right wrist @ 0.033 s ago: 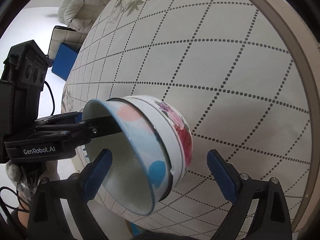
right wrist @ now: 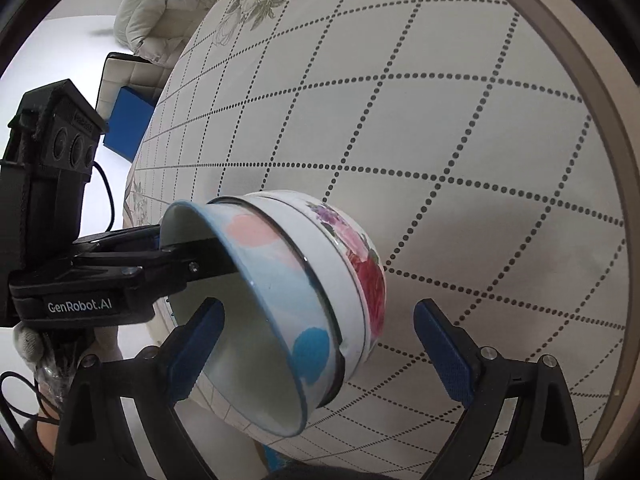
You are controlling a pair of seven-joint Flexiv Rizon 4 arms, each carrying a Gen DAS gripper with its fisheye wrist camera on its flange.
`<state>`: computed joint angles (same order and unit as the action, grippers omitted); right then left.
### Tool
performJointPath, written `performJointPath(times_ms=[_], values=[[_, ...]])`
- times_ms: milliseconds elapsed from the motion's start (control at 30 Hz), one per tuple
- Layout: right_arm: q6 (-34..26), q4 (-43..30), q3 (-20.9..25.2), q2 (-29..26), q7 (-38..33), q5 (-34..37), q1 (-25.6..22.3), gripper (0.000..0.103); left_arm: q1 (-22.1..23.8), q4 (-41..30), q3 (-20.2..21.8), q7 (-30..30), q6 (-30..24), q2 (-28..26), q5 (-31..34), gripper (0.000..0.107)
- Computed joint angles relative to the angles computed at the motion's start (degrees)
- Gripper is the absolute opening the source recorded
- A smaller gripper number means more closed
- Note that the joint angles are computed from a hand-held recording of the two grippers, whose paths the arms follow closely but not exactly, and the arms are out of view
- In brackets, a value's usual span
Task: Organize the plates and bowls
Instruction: 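Grasp the rim of the nested bowl stack with both grippers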
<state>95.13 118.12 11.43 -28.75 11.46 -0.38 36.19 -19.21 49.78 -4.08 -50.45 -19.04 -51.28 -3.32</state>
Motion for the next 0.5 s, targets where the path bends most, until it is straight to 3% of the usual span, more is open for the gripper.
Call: performJointPath(times_ms=[67, 300, 433, 500], values=[[3.2, -0.4, 0.0, -1.9, 0.0, 0.6, 0.1, 0.097, 0.5, -1.3, -0.5, -0.7, -2.6, -1.3, -1.4, 0.057], [10.6, -3.4, 3.4, -8.1, -1.9, 1.4, -2.6, 0.094, 1.8, -3.4, -1.0, -2.4, -4.4, -3.3, -4.3, 0.058], [8.8, -4.4, 2.4, -8.3, -2.3, 1.2, -2.0, 0.092, 2.7, -3.4, -1.3, -4.2, -3.8, -3.8, -6.3, 0.057], [7.9, -4.1, 1.6, -7.4, -2.4, 1.3, -1.7, 0.084, 3.2, -3.5, -1.4, -5.0, -3.5, -4.0, -7.0, 0.056]])
